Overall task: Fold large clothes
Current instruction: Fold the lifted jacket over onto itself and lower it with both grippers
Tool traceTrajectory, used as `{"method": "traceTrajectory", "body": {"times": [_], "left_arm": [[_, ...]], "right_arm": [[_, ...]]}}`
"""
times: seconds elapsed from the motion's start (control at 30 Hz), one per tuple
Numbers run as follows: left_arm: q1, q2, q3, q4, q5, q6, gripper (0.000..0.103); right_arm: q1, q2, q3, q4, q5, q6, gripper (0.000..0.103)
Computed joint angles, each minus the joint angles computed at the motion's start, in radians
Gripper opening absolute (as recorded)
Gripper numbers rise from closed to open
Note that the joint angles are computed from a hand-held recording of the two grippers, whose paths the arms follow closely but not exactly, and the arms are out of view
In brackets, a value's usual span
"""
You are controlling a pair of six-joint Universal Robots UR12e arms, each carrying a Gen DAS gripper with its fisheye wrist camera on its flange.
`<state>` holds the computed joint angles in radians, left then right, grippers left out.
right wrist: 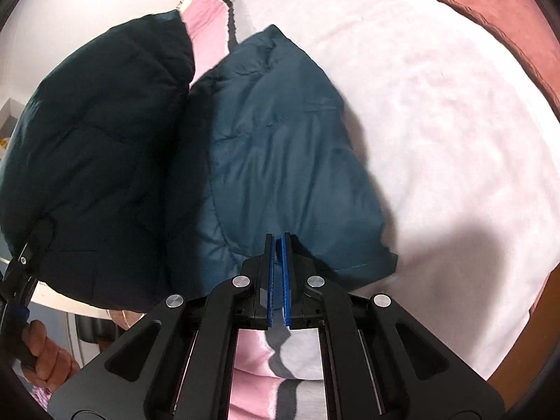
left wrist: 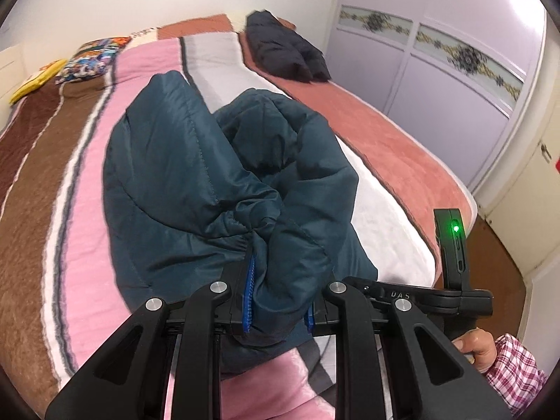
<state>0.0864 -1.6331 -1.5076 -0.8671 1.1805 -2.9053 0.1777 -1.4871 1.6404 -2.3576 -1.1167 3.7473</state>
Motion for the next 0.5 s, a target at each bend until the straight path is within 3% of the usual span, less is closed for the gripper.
{"method": "traceTrajectory", "body": {"times": [0.23,0.5], "left_arm": [[-0.056,-0.042,0.020,-0.051,0.038,0.065,0.022],[-0.081,-0.075,0.024,-0.121,0.044,0.124,0.030]], "right_arm": [[-0.029,-0.028,0.046,-0.034,0.020,0.028,0.005],[-0.050,-0.048,0.080,-0.046,0.019,0.063,0.005]]}}
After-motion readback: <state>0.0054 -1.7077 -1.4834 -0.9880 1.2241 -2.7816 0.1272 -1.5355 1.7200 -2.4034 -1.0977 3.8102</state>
